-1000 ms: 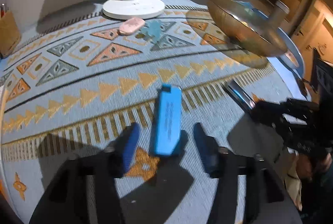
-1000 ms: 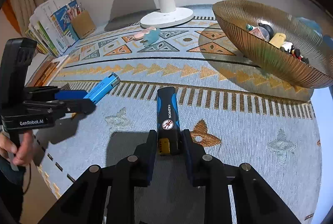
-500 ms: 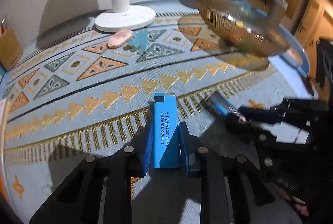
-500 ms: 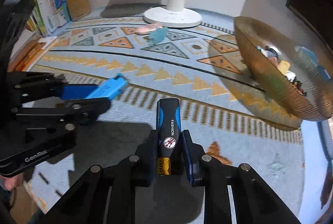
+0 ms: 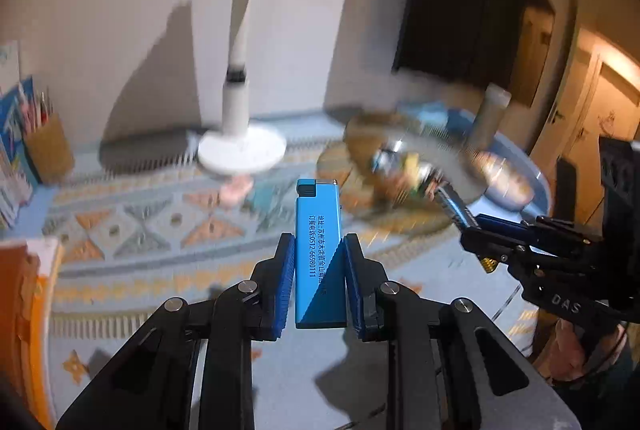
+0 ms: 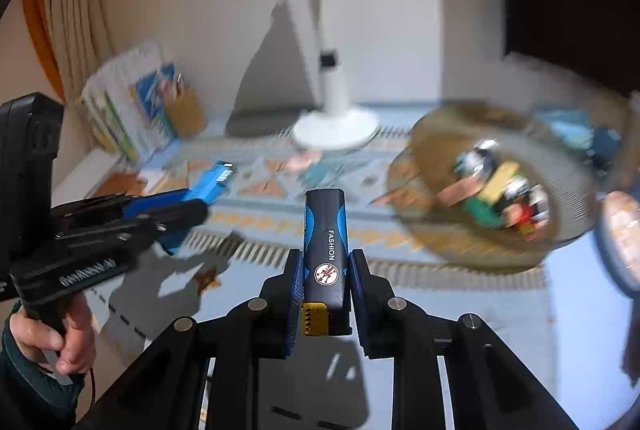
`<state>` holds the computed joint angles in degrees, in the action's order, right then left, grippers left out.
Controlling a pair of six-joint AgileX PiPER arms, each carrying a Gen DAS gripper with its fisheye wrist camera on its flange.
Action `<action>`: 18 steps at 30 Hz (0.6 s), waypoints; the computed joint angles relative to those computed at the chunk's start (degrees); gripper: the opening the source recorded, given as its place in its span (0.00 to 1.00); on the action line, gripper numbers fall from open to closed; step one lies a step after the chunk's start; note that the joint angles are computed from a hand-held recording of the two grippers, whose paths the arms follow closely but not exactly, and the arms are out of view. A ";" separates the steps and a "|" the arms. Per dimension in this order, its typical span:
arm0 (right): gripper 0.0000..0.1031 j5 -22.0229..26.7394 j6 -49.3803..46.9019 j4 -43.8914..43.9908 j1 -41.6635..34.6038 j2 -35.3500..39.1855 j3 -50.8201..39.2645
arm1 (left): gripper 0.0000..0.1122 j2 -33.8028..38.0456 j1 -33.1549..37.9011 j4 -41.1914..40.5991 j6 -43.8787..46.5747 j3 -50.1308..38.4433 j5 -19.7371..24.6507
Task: Organize rigid objects
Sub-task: 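Carry the USB stick and lighter over the bowl and open both tools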
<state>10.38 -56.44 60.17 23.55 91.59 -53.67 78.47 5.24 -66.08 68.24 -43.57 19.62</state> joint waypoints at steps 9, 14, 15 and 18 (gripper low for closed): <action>0.22 -0.39 17.81 -18.26 -15.95 -8.15 -4.44 | 0.19 4.84 -10.92 1.05 -7.08 -16.55 -3.01; 0.22 1.37 24.02 -22.49 -23.49 -1.00 -13.29 | 0.19 17.84 -15.87 13.23 -21.43 -31.33 -2.76; 0.22 1.78 23.78 -22.06 -24.39 1.07 -15.08 | 0.19 21.02 -16.73 17.10 -25.33 -34.59 -2.75; 0.22 4.01 30.64 -28.05 -25.72 8.36 -21.36 | 0.19 29.67 -18.37 26.12 -35.21 -43.00 -1.17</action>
